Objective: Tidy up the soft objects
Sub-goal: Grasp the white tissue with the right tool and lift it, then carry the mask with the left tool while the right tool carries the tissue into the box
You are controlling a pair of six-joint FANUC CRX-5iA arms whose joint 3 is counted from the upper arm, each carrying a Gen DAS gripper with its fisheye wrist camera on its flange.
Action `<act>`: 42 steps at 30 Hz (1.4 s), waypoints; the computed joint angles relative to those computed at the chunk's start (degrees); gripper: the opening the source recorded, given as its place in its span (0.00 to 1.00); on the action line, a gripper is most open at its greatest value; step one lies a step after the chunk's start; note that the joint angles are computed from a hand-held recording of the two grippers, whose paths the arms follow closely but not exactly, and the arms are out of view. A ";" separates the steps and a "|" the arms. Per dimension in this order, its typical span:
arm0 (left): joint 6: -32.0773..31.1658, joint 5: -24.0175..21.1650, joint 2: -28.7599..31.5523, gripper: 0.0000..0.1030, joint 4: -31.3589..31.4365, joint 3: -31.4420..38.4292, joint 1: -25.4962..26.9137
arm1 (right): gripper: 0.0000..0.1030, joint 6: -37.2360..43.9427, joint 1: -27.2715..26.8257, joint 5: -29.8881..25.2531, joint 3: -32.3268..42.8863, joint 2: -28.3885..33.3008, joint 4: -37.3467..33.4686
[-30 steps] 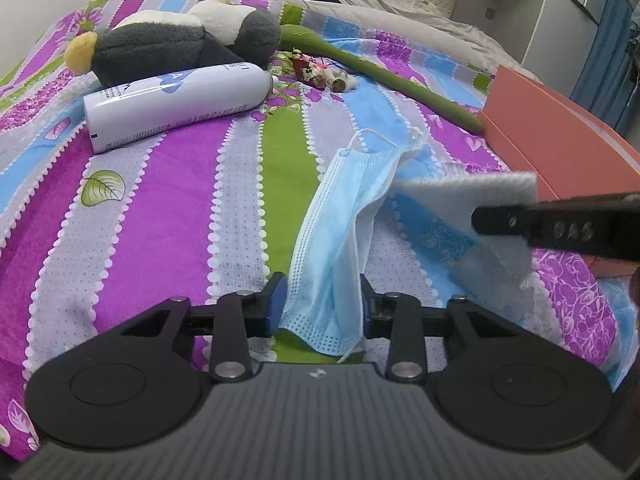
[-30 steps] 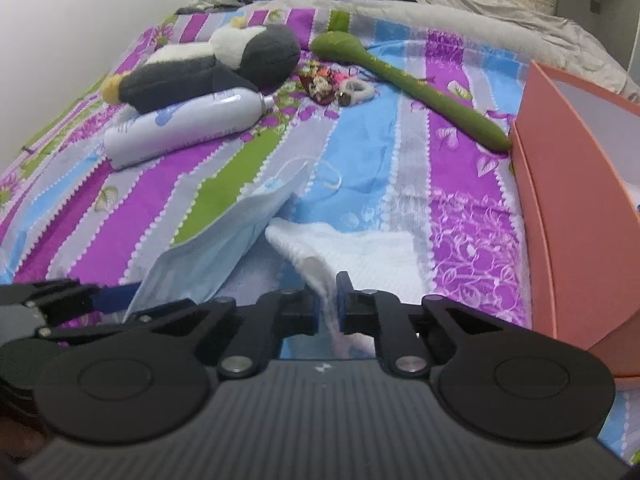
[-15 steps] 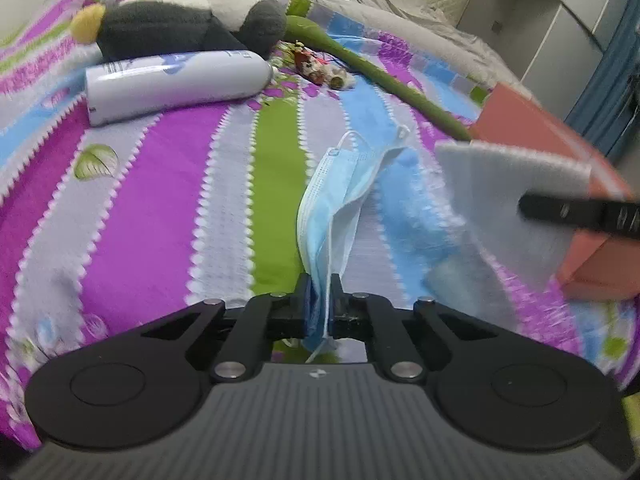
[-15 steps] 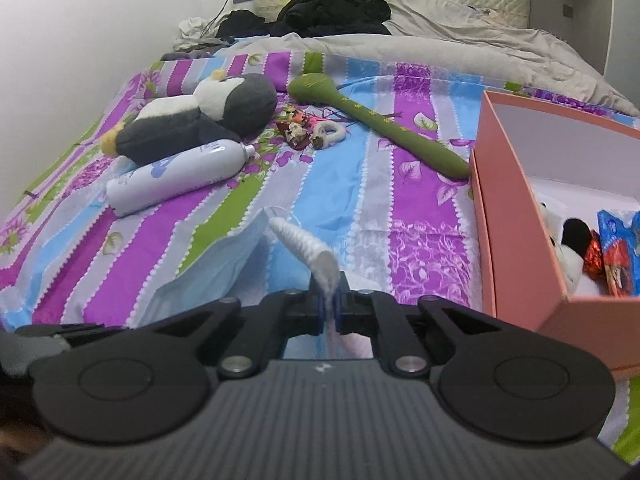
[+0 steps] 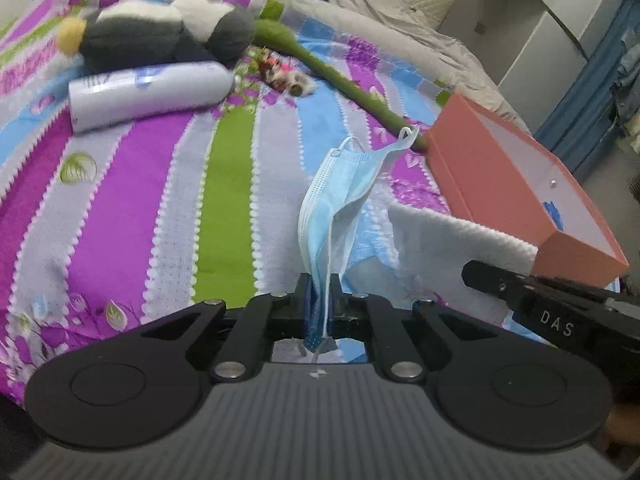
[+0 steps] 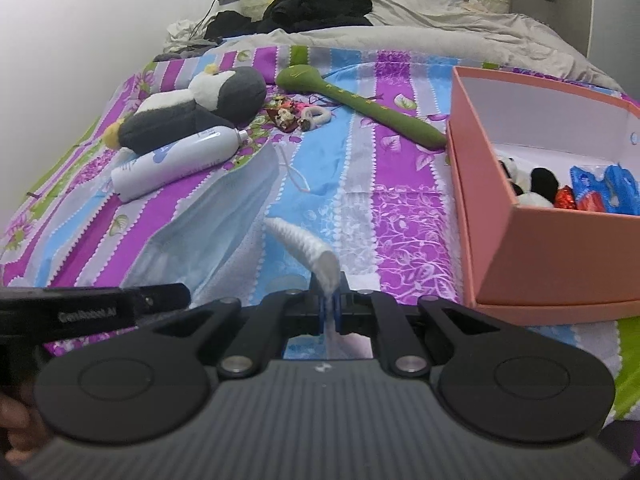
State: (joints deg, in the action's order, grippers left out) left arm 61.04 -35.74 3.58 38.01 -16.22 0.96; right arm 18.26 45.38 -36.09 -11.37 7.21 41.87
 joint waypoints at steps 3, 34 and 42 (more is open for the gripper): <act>0.88 -1.30 -0.77 0.08 -1.29 1.27 -0.28 | 0.08 -1.35 0.05 0.06 -1.21 -1.40 1.51; 8.86 -10.84 1.36 0.09 -4.44 19.69 -7.90 | 0.08 -0.24 -2.86 -3.83 0.10 -11.39 5.66; 8.90 -12.94 6.97 0.09 -4.65 26.36 -12.60 | 0.08 -0.06 -4.81 -7.48 -1.44 -14.63 5.06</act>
